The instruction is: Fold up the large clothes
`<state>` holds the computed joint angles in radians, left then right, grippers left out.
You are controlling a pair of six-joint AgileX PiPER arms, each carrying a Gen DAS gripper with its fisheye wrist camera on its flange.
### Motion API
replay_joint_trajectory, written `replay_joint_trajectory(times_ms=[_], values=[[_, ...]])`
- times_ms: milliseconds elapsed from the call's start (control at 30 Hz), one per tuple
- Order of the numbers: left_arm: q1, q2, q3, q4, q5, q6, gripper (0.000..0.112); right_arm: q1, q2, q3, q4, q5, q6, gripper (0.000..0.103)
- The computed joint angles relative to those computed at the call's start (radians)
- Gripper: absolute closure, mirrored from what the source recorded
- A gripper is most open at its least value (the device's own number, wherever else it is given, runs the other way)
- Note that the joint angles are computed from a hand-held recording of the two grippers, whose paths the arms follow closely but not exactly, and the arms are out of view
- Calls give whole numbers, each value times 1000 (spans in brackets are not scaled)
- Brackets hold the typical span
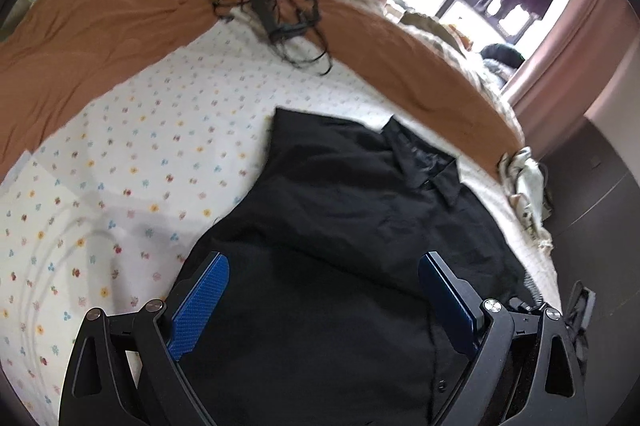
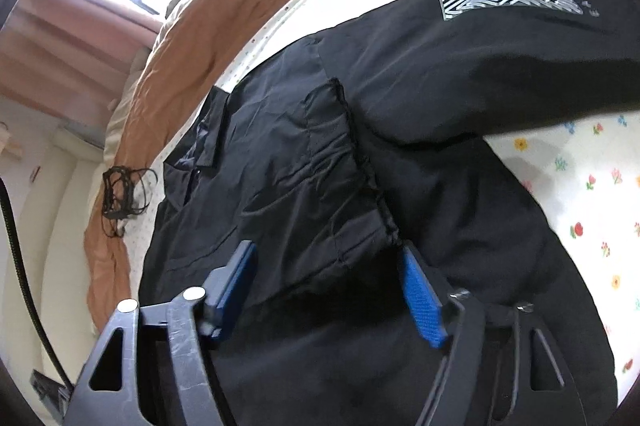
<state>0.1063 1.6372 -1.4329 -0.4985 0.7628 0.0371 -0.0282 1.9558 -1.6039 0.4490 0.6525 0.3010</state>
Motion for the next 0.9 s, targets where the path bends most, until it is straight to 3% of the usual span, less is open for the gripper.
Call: replay_joint_trajectory(times_ms=[133, 200, 433, 700, 867, 900], values=[[-4, 27, -7, 33, 8, -27, 16, 5, 36, -53, -54, 34, 39, 80], [-7, 25, -3, 73, -4, -68, 16, 0, 46, -62, -31, 37, 21, 84], [22, 30, -4, 67, -5, -89, 16, 27, 96, -218, -169, 93, 65, 92], [43, 55, -13, 60, 12, -110, 16, 73, 289, -649, -365, 323, 143, 94], [34, 61, -19, 92, 14, -144, 16, 85, 419, -858, -429, 482, 203, 94], [31, 63, -22, 104, 18, -153, 16, 82, 427, -863, -424, 496, 213, 90]])
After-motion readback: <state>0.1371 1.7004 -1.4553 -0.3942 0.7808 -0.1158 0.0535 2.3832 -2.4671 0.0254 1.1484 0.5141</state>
